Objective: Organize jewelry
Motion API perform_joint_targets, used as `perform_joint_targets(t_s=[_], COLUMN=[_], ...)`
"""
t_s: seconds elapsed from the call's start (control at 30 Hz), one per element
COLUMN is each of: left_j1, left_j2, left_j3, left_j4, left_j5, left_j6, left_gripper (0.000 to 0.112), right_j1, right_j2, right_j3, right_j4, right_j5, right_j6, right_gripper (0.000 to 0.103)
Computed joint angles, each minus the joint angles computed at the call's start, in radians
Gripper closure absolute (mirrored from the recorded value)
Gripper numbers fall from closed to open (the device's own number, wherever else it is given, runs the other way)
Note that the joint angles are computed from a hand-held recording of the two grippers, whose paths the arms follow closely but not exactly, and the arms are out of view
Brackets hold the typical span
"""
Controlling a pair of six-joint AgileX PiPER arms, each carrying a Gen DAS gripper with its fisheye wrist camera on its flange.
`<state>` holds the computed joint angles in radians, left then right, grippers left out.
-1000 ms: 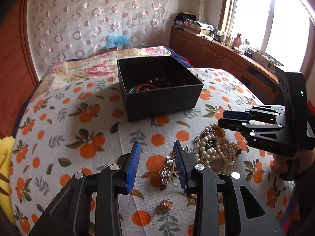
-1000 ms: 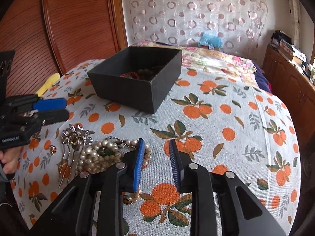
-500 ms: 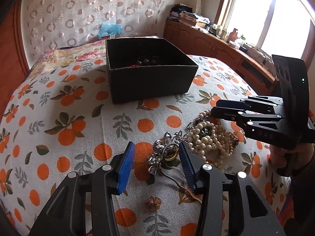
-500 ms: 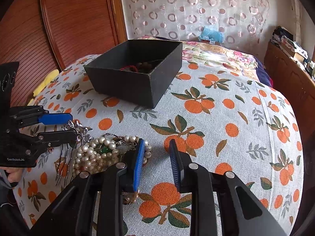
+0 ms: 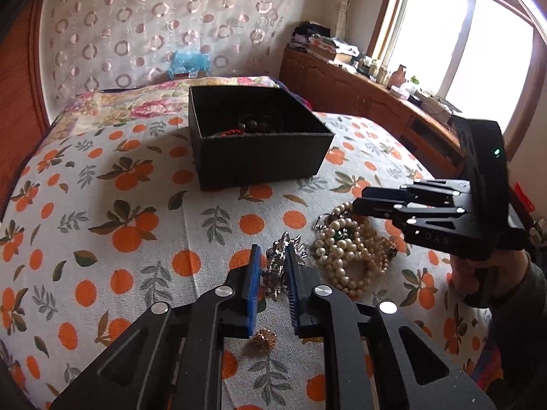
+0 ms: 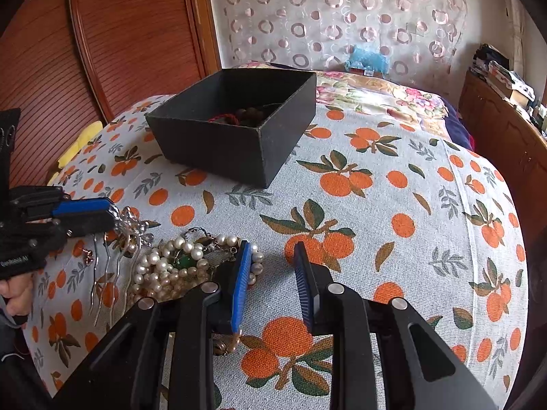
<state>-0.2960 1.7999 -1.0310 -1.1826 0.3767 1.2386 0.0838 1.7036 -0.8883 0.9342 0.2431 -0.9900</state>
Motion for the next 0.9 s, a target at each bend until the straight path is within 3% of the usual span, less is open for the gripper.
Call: perform_joint_targets(t_s=[0.3, 0.4, 0.5, 0.6, 0.77, 0.9], left_j1=[-0.002, -0.011, -0.024, -0.020, -0.015, -0.005], left_j2=[-0.077, -0.103, -0.127, -0.139, -0.155, -0.169], left_j3=[0.051, 0.072, 0.093, 0.100, 0.106, 0.107], left_j4=[-0.102, -0.163, -0.263, -0.314, -0.396, -0.439], left_j5=[-0.058, -0.100, -0.154, -0.164, -0.188, -0.198], left_j6=[0.095, 0.154, 0.260, 0.311, 0.393, 0.439], left_gripper=[0.106, 0.106, 0.106, 0.106, 0.106, 0.106], right_j1=[0.000, 0.022, 0.025, 0.033, 0.014, 0.032], right_j2=[-0.001, -0.001, -0.003, -0.009, -0.070, -0.133], right_j3=[0.002, 0.002, 0.002, 0.008, 0.030, 0.025], right_j4=[-0.013, -0.134, -0.171, -0.206, -0.054, -0.112], right_j5=[-0.004, -0.033, -0.032, -0.038, -0.019, -0.011], right_j6=[0.004, 0.094, 0.110, 0.136, -0.017, 0.046], right_gripper=[0.075, 0.075, 0.095, 0.095, 0.095, 0.095])
